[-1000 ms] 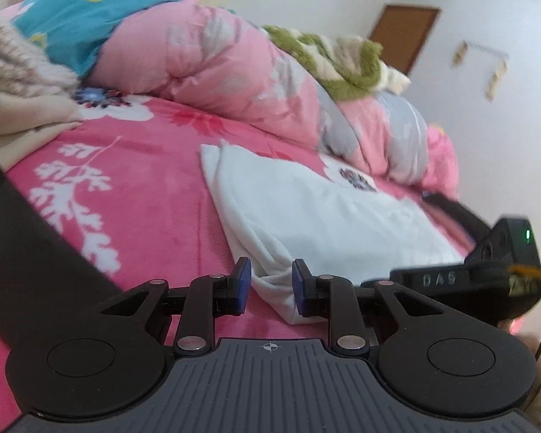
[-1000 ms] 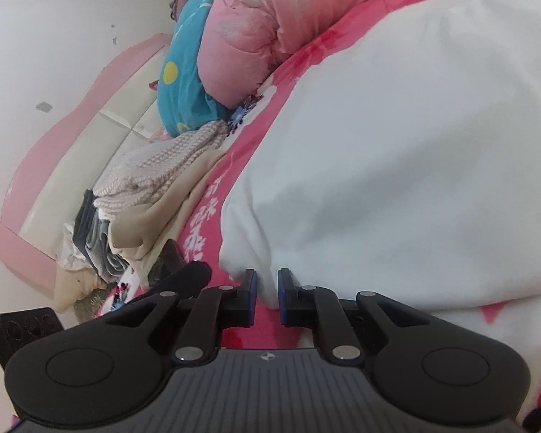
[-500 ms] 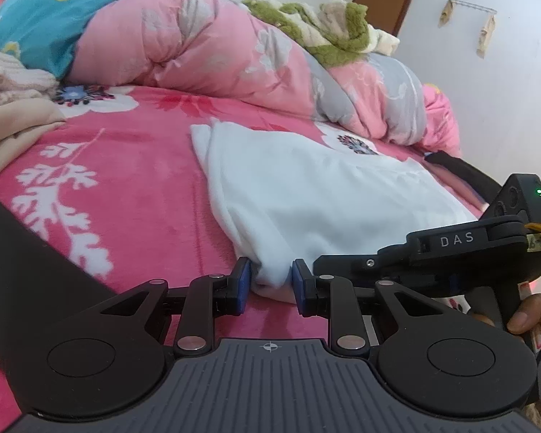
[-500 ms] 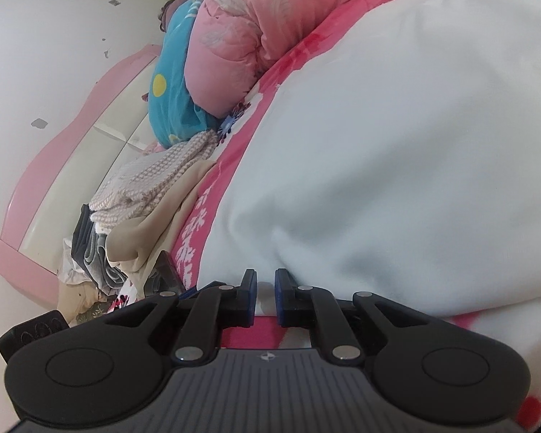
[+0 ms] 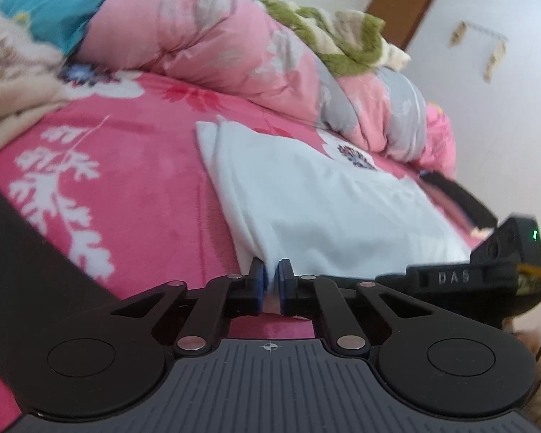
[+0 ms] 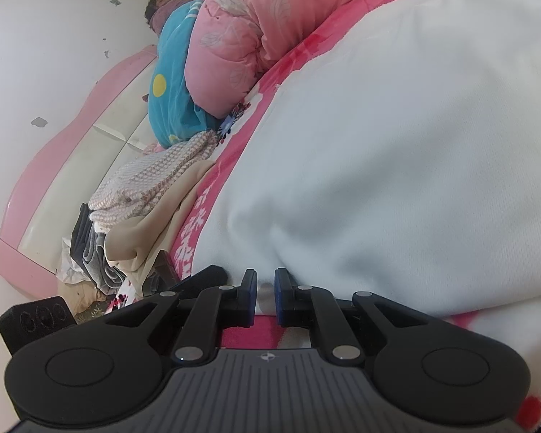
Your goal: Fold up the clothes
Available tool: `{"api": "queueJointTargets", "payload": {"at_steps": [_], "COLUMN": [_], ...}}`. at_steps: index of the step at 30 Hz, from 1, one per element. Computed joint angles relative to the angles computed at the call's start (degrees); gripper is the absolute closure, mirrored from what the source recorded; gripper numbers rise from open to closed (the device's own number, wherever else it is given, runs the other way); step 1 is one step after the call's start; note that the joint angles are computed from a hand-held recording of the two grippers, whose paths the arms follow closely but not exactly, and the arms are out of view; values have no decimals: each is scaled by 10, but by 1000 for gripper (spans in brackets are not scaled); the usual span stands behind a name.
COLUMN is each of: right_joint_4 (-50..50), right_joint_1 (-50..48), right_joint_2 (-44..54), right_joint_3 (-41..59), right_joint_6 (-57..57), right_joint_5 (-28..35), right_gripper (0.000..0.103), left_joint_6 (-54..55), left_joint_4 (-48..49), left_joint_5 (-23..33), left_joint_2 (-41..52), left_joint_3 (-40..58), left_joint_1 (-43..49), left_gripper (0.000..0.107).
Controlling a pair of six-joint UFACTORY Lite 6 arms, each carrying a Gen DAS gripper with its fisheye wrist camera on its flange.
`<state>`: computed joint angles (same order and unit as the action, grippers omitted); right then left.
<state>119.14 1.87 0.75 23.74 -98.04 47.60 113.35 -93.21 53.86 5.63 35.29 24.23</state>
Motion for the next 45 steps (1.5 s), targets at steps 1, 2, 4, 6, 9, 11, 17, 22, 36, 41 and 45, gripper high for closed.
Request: {"api": "queueJointTargets", "payload": {"at_steps": [1, 2, 4, 6, 9, 11, 17, 22, 36, 41, 45], "right_joint_4": [0, 1, 2, 3, 5, 6, 11, 17, 18, 13, -18], "right_joint_1": [1, 1, 2, 3, 5, 5, 8, 10, 9, 4, -17], "right_joint_2": [0, 0, 0, 0, 0, -1, -3, -2, -7, -6, -26], "right_joint_3": [0, 1, 1, 1, 1, 1, -2, -2, -7, -10, -21], "right_joint_6": [-1, -1, -3, -4, -5, -6, -7, -13, -17, -17, 3], "right_joint_5": [-1, -1, -3, -4, -6, -6, -6, -6, -2, 8, 26], "right_gripper": [94, 94, 94, 94, 94, 94, 94, 94, 94, 93, 89], "left_joint_6": [-14, -29, -50, -63, -72, -83, -69, -2, -26, -27, -10], "left_joint_4": [6, 15, 27, 32, 38, 47, 37, 0, -3, -16, -59], "left_joint_5": [2, 7, 14, 14, 12, 15, 8, -36, -144, -141, -176], "left_joint_2": [3, 6, 3, -7, -24, -25, -77, -121, -173, -214, -200], "left_joint_3": [5, 10, 13, 11, 10, 14, -19, -62, -88, -95, -87], "left_joint_1": [5, 11, 24, 35, 53, 63, 63, 0, -40, -69, -134], "left_gripper": [103, 103, 105, 107, 107, 107, 106, 105, 99, 99, 99]}}
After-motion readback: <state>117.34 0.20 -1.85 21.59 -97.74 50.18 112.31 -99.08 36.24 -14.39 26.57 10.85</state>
